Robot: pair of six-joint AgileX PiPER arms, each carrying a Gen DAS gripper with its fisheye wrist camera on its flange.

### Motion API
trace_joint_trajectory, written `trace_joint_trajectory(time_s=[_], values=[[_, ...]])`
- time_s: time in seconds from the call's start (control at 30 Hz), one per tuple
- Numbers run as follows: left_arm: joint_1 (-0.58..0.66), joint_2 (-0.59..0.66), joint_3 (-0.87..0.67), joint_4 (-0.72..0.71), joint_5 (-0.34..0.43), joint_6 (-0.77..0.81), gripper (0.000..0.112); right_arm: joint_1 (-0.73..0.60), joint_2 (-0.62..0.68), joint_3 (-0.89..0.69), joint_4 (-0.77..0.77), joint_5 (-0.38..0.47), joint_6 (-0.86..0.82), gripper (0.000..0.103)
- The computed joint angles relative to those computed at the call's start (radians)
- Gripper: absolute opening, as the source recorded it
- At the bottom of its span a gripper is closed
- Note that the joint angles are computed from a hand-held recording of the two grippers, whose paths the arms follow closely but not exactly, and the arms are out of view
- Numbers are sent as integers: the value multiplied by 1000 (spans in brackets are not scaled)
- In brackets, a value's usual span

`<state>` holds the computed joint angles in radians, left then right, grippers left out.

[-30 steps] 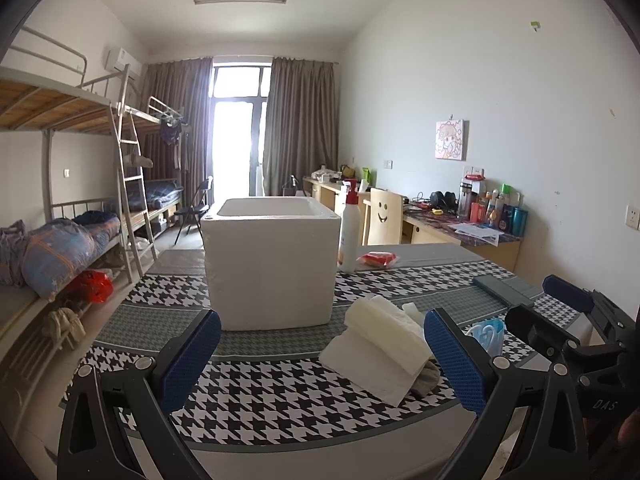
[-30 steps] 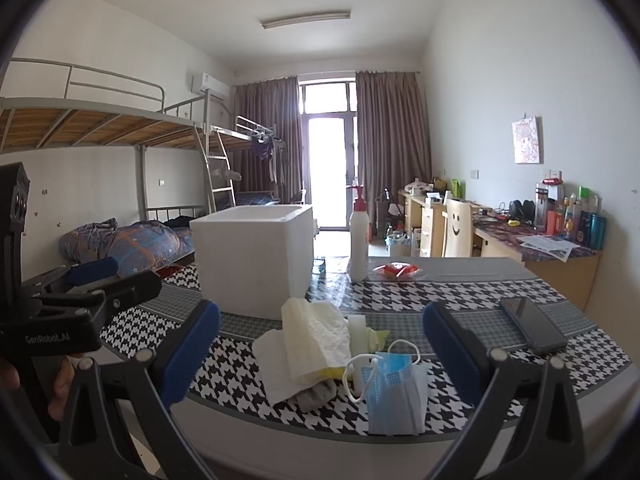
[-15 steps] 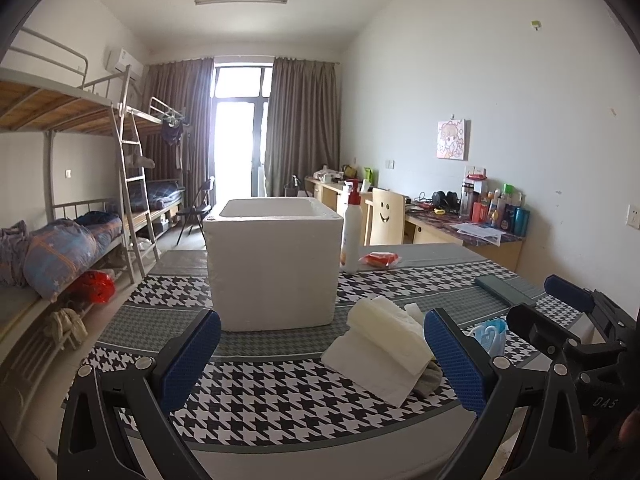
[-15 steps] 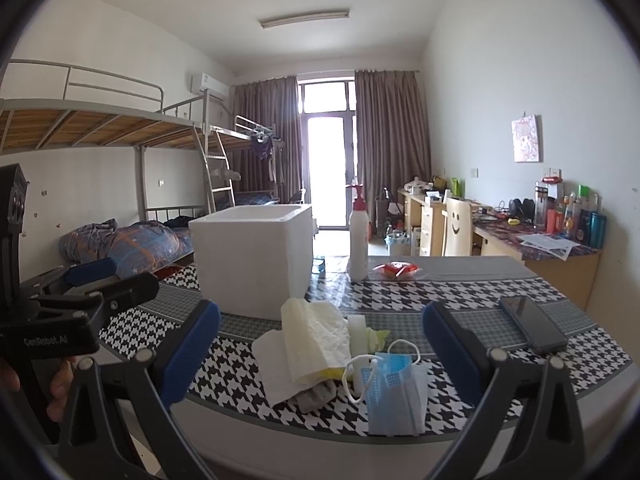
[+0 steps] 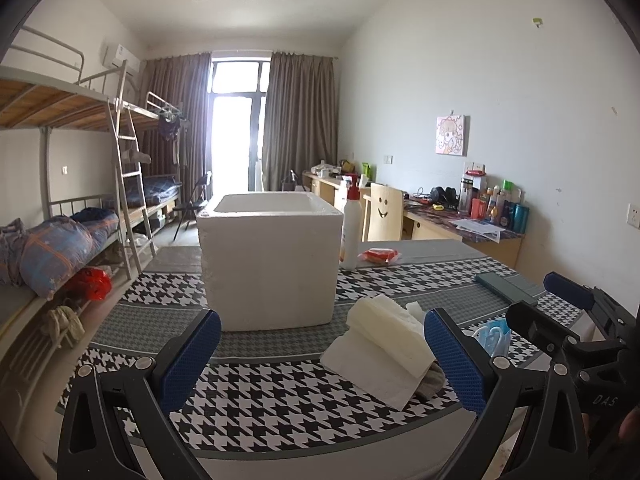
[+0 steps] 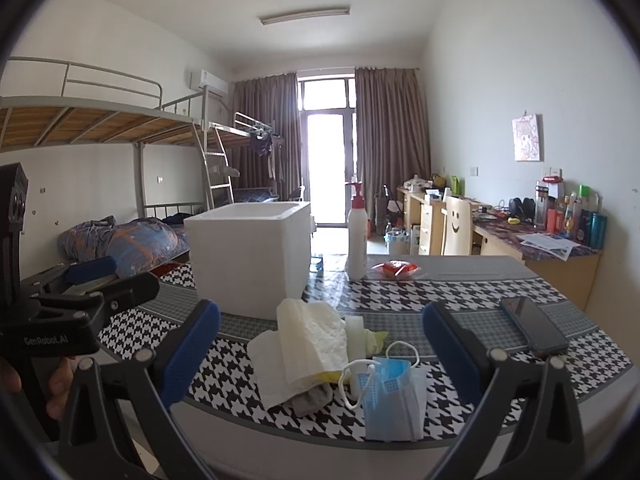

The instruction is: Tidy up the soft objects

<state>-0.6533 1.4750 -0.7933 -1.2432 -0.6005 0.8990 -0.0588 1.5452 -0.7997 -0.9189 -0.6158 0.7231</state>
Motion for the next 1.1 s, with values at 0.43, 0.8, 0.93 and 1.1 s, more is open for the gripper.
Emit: trace_joint_trajectory(time_s=[0.43,0.8,0.93,1.1], values=[[69,91,-89,-12,140,30,102,9,55,-53,-28,77,25,102],[93,182,-199,-128,239,161,102,-17,92,-98,-129,116,123,102],[100,222,-242,-177,270,213,102,-37,111,-102,-155,130,135,102],[111,272,-307,-320,322,357,102,-59,136,-113,-216,144,194,102]])
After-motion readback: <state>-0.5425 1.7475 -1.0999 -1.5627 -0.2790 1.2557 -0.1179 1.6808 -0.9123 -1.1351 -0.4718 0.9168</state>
